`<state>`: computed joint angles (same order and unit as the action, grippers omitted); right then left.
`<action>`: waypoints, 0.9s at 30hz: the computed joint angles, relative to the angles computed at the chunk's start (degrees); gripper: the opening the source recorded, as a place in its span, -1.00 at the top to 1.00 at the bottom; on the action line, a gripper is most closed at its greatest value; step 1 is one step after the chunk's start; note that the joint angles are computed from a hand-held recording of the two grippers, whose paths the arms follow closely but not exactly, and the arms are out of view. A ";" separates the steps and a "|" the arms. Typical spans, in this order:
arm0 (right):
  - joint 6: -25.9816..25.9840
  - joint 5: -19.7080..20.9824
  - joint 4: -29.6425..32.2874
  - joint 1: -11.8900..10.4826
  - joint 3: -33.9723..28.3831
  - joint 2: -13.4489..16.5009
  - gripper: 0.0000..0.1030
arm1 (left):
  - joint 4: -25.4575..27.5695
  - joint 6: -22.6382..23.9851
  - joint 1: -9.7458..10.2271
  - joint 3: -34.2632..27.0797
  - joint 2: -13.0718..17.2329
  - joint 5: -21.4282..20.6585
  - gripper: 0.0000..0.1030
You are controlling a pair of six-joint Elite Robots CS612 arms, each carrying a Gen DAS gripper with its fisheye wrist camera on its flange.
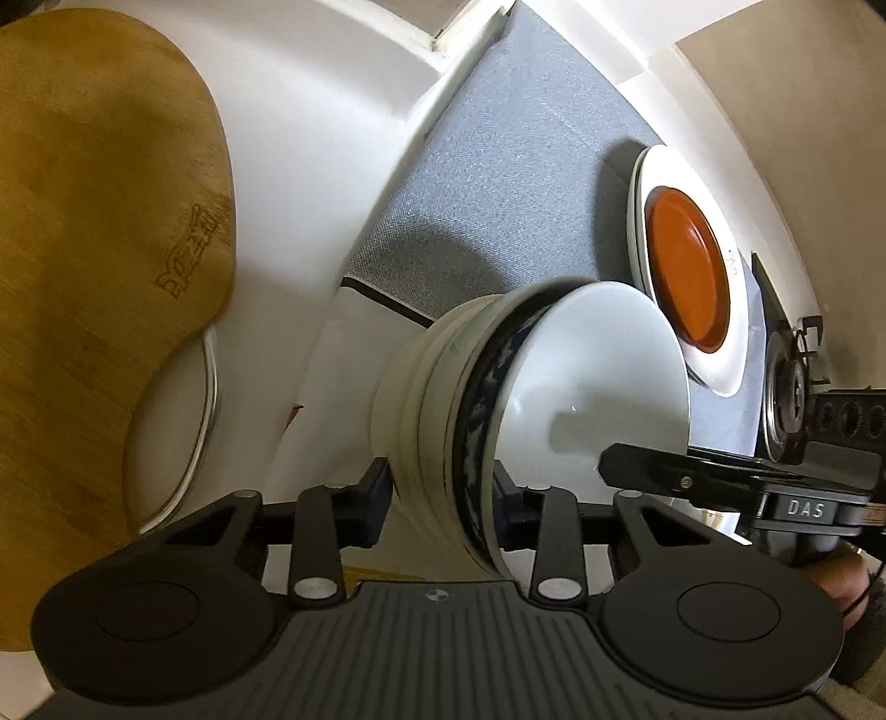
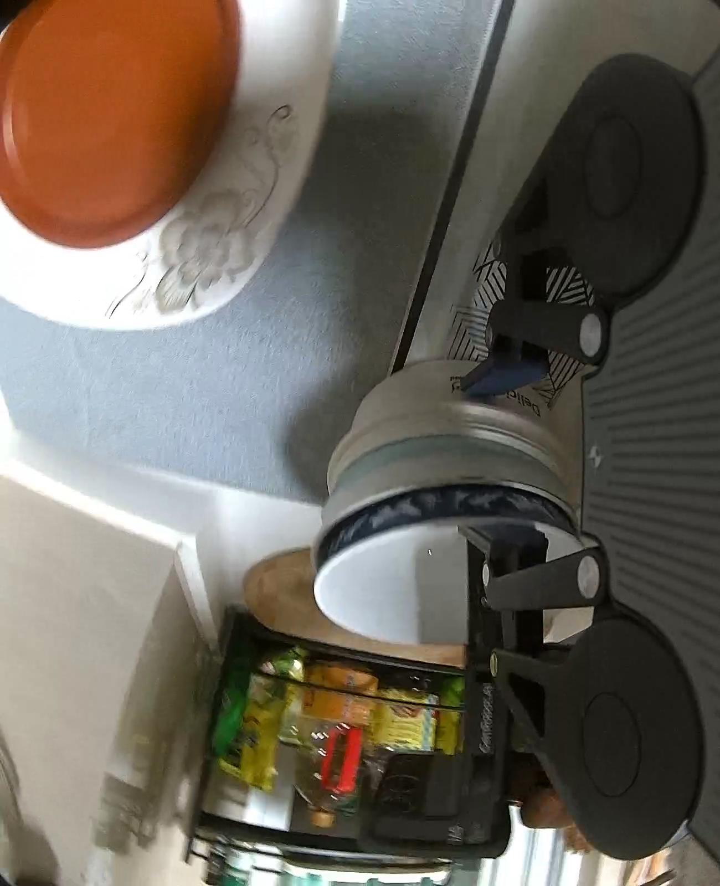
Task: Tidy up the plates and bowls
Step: 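Lower the nested bowls onto the terracotta plate on the stack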
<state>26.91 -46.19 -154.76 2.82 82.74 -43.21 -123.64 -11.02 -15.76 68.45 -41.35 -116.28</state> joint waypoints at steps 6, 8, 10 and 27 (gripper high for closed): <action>-1.61 -0.88 1.47 -0.09 0.04 -0.44 0.06 | -1.26 1.85 -1.04 1.38 -1.34 3.44 0.25; -1.59 -1.47 1.42 0.28 -0.47 -0.38 0.06 | -1.11 1.53 -1.33 1.18 -1.35 3.69 0.25; -1.03 -1.55 0.51 0.30 -0.30 -0.51 0.06 | -1.02 1.50 -1.34 0.92 -1.38 3.63 0.25; 1.71 -5.14 -7.30 -1.56 1.99 -3.14 0.07 | -1.24 5.18 -3.06 -2.68 -1.25 4.74 0.18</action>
<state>28.62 -51.32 -162.06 1.26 84.73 -46.35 -124.88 -5.84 -18.81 65.77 -42.60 -111.55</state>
